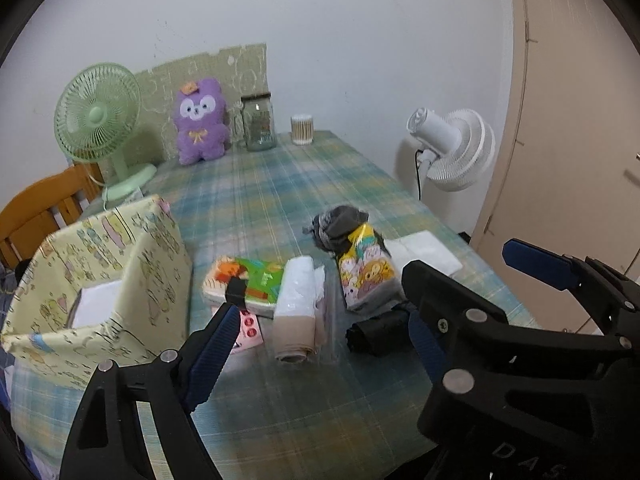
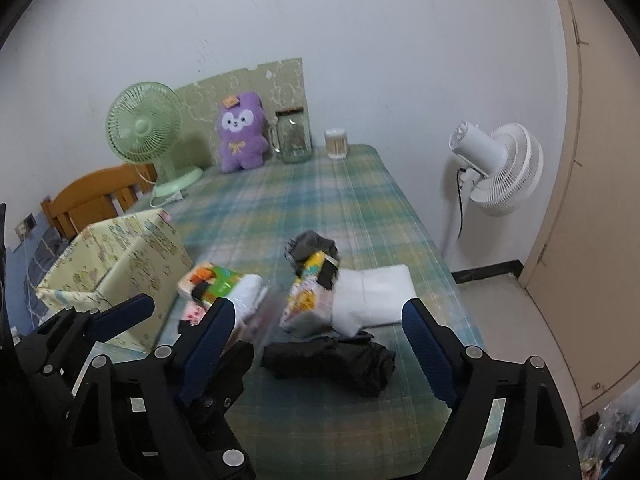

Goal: Organize soft objects
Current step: 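Move both tools toward the beige rolled cloth and black folded cloth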

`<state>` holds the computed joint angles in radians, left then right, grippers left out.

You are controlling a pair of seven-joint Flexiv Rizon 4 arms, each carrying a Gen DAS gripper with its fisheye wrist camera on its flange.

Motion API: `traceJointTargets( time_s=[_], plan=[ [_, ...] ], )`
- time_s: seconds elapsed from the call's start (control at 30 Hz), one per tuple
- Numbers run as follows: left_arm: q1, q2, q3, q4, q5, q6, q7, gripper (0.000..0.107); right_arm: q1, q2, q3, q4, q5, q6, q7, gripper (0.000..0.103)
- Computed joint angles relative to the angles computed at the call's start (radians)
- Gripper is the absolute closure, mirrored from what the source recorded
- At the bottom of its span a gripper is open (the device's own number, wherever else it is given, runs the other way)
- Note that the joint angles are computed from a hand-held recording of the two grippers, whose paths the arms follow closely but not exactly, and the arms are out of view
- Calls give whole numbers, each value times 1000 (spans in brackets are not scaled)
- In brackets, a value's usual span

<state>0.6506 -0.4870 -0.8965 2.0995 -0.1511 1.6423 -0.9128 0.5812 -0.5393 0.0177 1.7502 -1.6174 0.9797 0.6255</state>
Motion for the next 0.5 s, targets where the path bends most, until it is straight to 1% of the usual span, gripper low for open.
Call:
traceJointTargets(
  time_s=[0.07,0.17,0.3,0.37,0.43,0.5],
  plan=[
    [-41,1,49,-13,-4,-11,-3,20,-8,-11,0,-2,8,16,1,19],
    [-144,2,167,-40,-23,-19,-5,24,-13,-33,0,-12,60,34,-27,20],
    [-234,-11,265,-69,-63,-33,5,30,-10,-50,-15,-14,100,57,-31,20],
    [-269,-16,301,-83,-82,-44,13,33,-8,-61,-22,-19,125,66,-48,21],
    [-291,-20,324,-94,-101,-52,27,37,-7,-70,-29,-23,146,82,-54,24],
    [-300,-24,328,-97,-119,-52,43,41,-9,-75,-38,-24,153,105,-47,25]
  ],
)
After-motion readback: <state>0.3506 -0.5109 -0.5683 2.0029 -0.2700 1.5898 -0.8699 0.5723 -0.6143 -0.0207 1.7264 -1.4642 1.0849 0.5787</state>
